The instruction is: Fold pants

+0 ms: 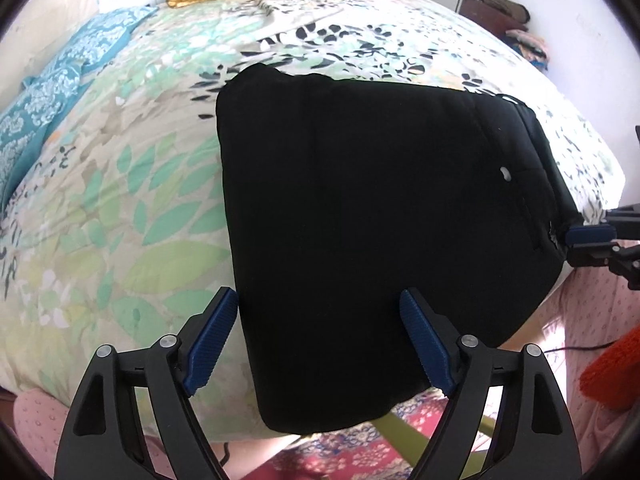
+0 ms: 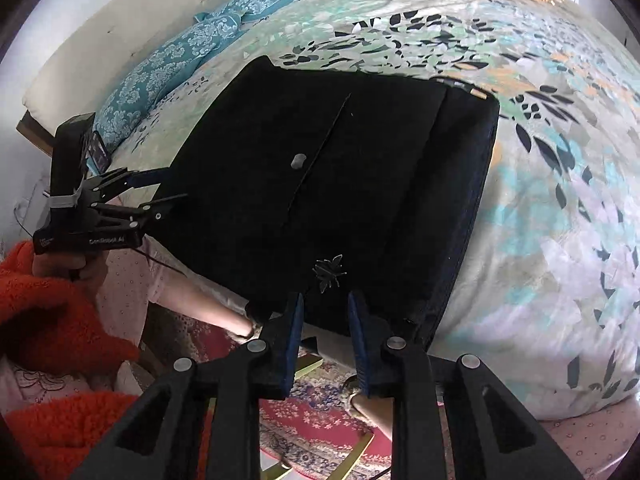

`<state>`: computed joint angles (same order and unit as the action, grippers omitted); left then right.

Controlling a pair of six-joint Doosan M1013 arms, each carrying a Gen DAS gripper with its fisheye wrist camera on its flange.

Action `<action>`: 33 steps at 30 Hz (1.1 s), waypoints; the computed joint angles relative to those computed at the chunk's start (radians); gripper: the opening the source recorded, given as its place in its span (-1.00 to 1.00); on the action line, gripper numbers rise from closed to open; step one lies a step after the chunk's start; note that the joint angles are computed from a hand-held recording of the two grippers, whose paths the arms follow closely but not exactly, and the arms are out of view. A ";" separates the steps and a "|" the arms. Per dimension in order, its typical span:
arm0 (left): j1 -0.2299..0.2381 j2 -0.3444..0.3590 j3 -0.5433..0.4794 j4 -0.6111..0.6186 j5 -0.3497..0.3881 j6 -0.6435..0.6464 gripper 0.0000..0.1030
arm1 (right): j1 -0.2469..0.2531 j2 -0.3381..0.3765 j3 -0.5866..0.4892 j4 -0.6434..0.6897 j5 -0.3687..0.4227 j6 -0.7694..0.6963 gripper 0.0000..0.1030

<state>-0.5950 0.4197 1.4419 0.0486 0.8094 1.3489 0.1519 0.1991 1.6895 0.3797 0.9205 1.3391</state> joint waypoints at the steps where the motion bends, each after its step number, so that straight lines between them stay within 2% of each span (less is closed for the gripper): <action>1: 0.002 -0.001 0.001 -0.005 0.001 0.000 0.67 | 0.003 0.002 -0.003 -0.007 0.004 0.001 -0.53; 9: 0.000 0.001 -0.001 0.014 0.005 -0.018 0.70 | -0.003 0.022 -0.011 0.011 0.005 -0.012 -0.53; 24: 0.002 0.004 -0.001 0.012 0.001 -0.019 0.76 | 0.001 0.015 0.000 0.016 -0.008 -0.013 -0.49; 27: 0.004 0.004 -0.001 0.003 0.002 -0.020 0.77 | 0.000 0.011 0.003 0.035 -0.011 -0.031 -0.32; 31: 0.005 0.001 0.003 -0.001 -0.004 -0.014 0.77 | -0.023 0.002 -0.014 0.164 -0.031 -0.086 -0.31; 33: 0.006 0.004 0.001 -0.014 0.001 -0.003 0.77 | -0.020 0.027 -0.072 0.160 -0.015 -0.123 -0.31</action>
<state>-0.5893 0.4242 1.4425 0.0341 0.8104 1.3458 0.1321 0.2260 1.6178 0.5398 0.9051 1.2156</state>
